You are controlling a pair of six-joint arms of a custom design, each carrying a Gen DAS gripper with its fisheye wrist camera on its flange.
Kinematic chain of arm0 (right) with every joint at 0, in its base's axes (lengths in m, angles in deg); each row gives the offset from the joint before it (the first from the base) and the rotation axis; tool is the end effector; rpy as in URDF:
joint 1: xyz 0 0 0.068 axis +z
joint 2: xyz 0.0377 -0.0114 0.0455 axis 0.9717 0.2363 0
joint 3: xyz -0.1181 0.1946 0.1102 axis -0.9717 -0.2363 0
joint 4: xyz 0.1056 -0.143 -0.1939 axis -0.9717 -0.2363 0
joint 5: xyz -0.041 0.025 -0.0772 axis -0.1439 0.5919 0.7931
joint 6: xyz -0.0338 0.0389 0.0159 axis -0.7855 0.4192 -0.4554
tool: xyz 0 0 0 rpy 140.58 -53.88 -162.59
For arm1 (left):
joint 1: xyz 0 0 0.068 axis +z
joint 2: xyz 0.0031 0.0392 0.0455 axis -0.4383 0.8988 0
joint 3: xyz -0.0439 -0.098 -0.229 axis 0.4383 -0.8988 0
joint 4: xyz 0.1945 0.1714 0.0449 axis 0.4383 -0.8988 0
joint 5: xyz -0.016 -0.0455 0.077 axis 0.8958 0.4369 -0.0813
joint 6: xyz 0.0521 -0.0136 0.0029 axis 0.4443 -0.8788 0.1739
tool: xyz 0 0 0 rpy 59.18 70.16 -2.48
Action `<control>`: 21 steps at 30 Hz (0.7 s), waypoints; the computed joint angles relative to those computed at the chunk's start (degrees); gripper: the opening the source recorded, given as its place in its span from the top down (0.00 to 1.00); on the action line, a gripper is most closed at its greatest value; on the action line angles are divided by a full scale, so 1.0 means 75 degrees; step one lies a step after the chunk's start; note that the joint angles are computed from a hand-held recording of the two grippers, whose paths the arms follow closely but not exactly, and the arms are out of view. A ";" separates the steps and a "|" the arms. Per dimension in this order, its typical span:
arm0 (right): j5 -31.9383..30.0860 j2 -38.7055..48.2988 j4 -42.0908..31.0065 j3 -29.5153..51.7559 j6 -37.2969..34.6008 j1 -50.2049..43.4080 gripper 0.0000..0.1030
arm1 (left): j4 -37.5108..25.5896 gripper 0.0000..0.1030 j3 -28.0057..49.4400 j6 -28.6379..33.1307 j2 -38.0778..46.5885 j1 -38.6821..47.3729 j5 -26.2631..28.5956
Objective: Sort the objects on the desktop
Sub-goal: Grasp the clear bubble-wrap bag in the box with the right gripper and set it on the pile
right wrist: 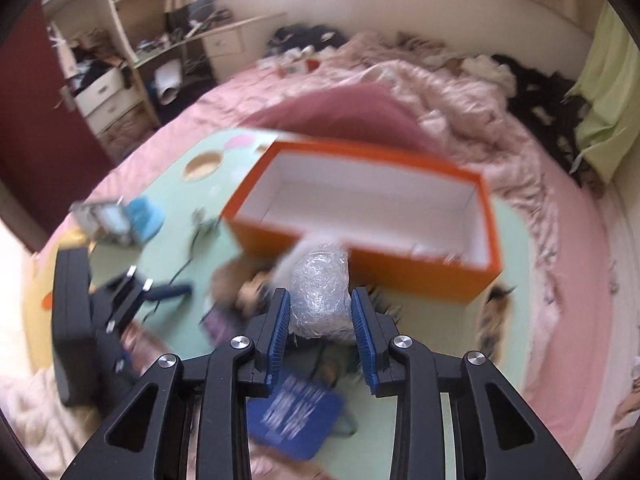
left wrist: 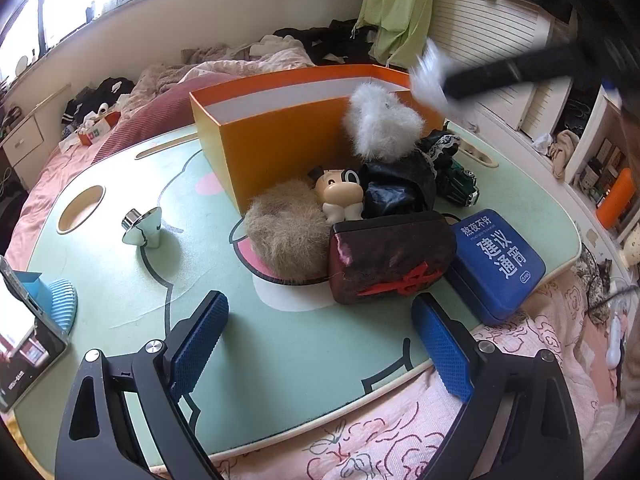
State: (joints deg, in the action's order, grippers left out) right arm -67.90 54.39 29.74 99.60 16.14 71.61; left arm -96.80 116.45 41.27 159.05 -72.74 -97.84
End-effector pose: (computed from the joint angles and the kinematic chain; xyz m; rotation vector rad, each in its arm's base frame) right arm 0.2772 -0.0070 0.2360 -0.8096 2.4669 0.3899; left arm 0.2085 -0.2057 0.1334 0.3022 2.4390 -0.1670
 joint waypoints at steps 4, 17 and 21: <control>0.0586 -0.0281 0.0816 -0.1039 0.0075 0.0248 0.67 | -0.0003 0.10 0.0009 0.0001 0.0007 0.0001 0.0001; -0.0873 -0.2029 0.3183 -0.3960 0.0591 -0.1954 0.16 | 0.0020 0.10 0.0020 0.0010 0.0040 0.0012 0.0002; -0.1029 -0.2097 0.3229 -0.4284 0.0409 -0.2329 0.17 | 0.0020 0.10 0.0017 0.0003 0.0040 0.0012 -0.0001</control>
State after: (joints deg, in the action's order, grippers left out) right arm -75.62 38.66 53.96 67.46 19.21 54.15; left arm -96.65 116.57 41.30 159.34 -72.65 -97.85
